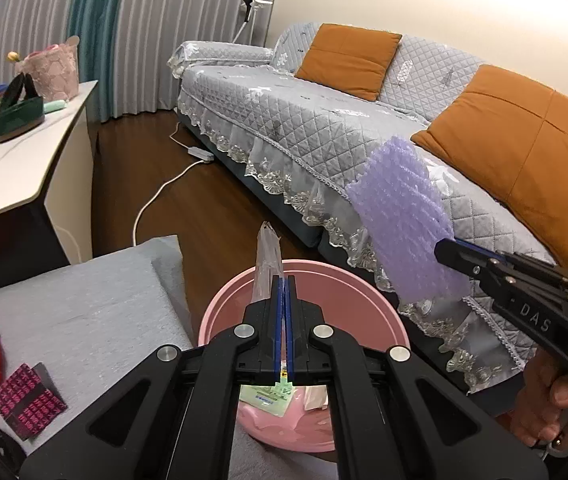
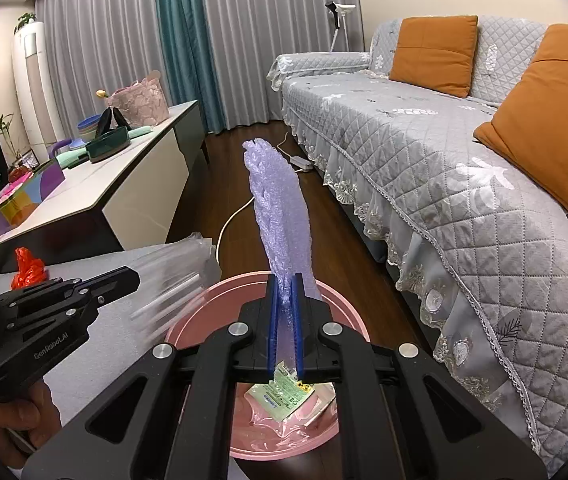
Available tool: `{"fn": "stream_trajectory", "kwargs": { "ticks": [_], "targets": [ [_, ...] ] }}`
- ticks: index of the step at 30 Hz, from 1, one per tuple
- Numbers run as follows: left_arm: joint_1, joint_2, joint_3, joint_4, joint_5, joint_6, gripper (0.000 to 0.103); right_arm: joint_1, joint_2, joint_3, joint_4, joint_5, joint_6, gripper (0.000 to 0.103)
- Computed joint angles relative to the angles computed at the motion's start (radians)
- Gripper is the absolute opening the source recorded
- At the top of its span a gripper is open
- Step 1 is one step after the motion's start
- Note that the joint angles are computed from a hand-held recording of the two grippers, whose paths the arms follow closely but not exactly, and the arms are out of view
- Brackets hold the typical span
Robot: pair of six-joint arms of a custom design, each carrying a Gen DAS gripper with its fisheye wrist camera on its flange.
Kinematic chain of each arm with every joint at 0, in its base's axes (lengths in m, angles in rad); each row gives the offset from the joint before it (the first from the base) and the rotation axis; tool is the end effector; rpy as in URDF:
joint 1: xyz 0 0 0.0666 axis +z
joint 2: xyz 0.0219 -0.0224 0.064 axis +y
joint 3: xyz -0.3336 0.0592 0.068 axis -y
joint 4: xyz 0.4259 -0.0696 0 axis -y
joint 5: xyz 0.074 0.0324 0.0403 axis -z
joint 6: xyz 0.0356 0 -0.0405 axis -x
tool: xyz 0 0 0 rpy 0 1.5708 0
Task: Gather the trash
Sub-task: 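Open both tools to drop the tube and foam net into the pink bin, then grasp the black-and-gold fabric with the left tool while the right tool grasps the pink printed card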
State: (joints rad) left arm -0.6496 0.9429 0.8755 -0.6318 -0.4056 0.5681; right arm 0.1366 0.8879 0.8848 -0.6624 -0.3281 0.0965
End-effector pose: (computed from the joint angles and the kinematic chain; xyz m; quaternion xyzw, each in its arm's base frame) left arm 0.3168 -0.2235 0.3430 -0.0488 0.8907 -0.0867 0.4436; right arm 0.3696 0.0620 0.3643 -0.1741 0.8729 0.1555 0.4284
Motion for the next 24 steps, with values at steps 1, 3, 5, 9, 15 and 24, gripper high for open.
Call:
{"fn": "stream_trajectory", "kwargs": {
  "ticks": [1,3,5,9,15,24],
  "targets": [
    [0.005,0.003,0.003,0.001,0.012,0.006,0.002,0.0,-0.001,-0.001,0.003,0.006,-0.004,0.011],
    [0.014,0.009,0.01,-0.014,0.025,0.023,0.007,0.002,0.001,0.001,0.002,0.019,-0.006,0.019],
    [0.02,0.002,0.007,-0.031,0.026,0.046,0.016,0.004,-0.001,-0.001,0.008,0.034,-0.012,0.037],
    [0.011,-0.035,-0.005,-0.071,0.008,0.067,0.024,0.011,-0.012,-0.002,0.015,0.047,-0.026,0.039],
    [-0.019,-0.13,-0.028,-0.151,-0.055,0.102,0.024,0.035,-0.036,-0.008,0.016,0.048,-0.033,0.039],
    [-0.092,-0.36,-0.088,-0.344,-0.194,0.178,0.024,0.106,-0.106,-0.028,0.006,0.04,-0.068,0.039]
  ]
}}
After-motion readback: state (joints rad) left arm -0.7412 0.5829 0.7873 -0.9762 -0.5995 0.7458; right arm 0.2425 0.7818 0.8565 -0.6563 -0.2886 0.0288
